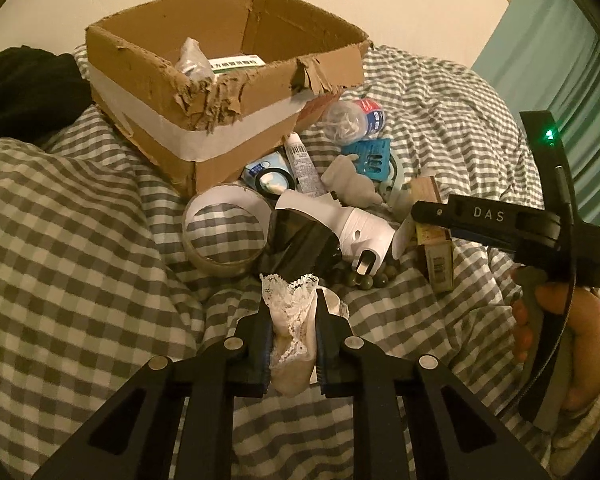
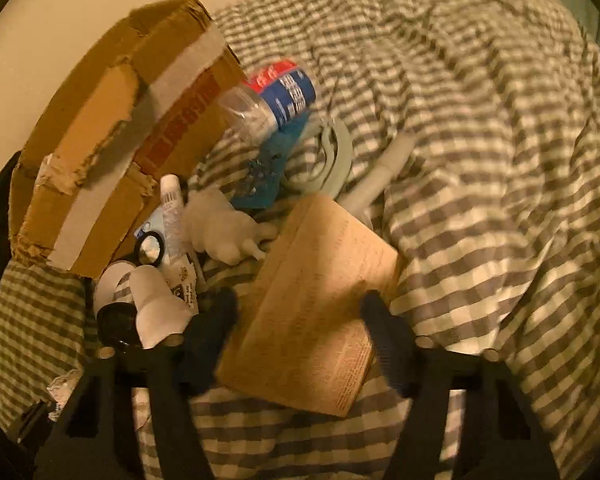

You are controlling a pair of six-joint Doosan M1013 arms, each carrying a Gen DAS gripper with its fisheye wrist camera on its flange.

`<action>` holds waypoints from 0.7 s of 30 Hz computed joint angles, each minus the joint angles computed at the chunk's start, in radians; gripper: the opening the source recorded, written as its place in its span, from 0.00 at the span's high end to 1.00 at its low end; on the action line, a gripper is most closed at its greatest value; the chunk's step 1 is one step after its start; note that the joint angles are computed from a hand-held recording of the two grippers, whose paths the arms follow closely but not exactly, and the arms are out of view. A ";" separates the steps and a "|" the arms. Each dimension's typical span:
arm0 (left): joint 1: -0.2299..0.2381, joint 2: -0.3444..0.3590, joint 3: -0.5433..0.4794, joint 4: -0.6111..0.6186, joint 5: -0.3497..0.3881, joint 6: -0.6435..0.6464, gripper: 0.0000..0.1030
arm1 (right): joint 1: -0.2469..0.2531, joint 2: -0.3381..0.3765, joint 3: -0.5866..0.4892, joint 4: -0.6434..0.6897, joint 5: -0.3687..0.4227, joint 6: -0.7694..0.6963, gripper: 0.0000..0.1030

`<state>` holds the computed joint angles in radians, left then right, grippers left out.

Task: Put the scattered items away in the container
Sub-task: 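Grasp the white lace cloth with the left gripper while the right gripper grasps the tan leaflet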

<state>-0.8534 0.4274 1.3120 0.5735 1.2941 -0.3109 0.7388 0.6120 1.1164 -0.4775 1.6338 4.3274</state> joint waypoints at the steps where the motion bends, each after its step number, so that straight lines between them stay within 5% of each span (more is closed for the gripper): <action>1: -0.002 -0.001 -0.001 0.003 0.004 -0.002 0.84 | -0.003 0.006 -0.019 0.009 0.022 -0.039 0.44; 6: -0.007 -0.006 0.004 0.012 0.008 -0.016 0.84 | -0.007 0.025 -0.058 0.027 0.058 -0.098 0.40; 8: -0.005 -0.007 0.007 0.009 0.006 -0.015 0.84 | -0.007 0.016 -0.039 0.040 0.026 -0.062 0.27; 12: 0.001 -0.007 0.012 0.000 -0.003 -0.011 0.84 | 0.009 -0.017 0.048 0.007 -0.100 0.101 0.18; 21: 0.016 -0.009 0.027 -0.010 -0.030 -0.002 0.84 | -0.007 -0.041 0.124 0.022 -0.209 0.144 0.09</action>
<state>-0.8369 0.4181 1.3395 0.5637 1.2644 -0.3126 0.7319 0.5710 1.2406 -0.4550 1.4246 4.4712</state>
